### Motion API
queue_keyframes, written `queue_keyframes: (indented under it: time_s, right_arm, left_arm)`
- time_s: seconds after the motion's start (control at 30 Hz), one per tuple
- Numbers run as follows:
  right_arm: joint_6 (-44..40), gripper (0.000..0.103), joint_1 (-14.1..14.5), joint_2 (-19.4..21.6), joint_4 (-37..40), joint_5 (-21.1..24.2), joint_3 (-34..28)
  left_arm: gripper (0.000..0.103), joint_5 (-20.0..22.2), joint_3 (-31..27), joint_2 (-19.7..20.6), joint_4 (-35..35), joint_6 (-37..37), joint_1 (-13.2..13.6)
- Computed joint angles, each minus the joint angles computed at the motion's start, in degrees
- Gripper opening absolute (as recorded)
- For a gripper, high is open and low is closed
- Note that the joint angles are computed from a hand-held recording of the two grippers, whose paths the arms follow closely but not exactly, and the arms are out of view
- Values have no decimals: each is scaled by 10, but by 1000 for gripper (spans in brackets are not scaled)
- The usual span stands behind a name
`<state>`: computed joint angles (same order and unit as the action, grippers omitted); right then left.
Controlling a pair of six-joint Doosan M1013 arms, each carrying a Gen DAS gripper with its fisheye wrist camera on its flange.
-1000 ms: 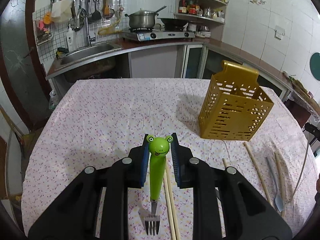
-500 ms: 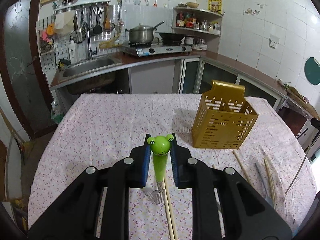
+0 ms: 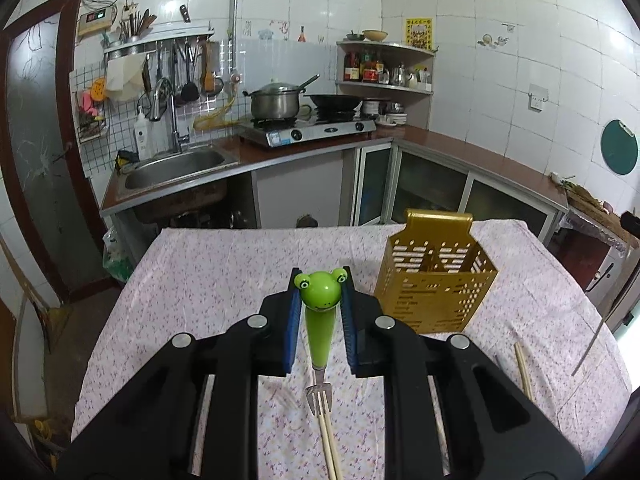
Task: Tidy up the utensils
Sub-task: 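Lift the fork with the left gripper while the right carries its chopstick toward the yellow caddy, then lower the fork into the yellow caddy and open the left gripper while the right drops its chopstick in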
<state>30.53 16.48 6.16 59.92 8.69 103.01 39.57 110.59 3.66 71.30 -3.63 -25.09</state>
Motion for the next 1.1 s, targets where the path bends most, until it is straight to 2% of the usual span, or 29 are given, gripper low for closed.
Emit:
queue_keyframes:
  time_s: [0.17, 0.4, 0.5, 0.57, 0.83, 0.97, 1.1]
  right_arm:
    - [-15, 5, 5, 7, 20, 6, -27]
    - [-74, 5, 14, 21, 92, 27, -77]
    - [-121, 5, 22, 29, 137, 20, -95]
    - [-160, 5, 33, 37, 170, -6, -108]
    - [-132, 5, 59, 75, 130, -32, -154]
    - [-76, 5, 62, 99, 79, -20, -172]
    - [-142, 5, 59, 114, 155, -10, -179]
  left_arm:
    - [17, -7, -22, 4, 3, 20, 3]
    - [17, -24, -70, 20, -3, 60, 17]
    - [17, -35, -95, 30, -8, 74, 24]
    - [17, -45, -111, 38, -17, 90, 29]
    - [17, -79, -169, 79, -39, 123, 42]
    - [17, -89, -188, 98, -51, 138, 45]
    - [17, -100, -200, 114, -65, 151, 49]
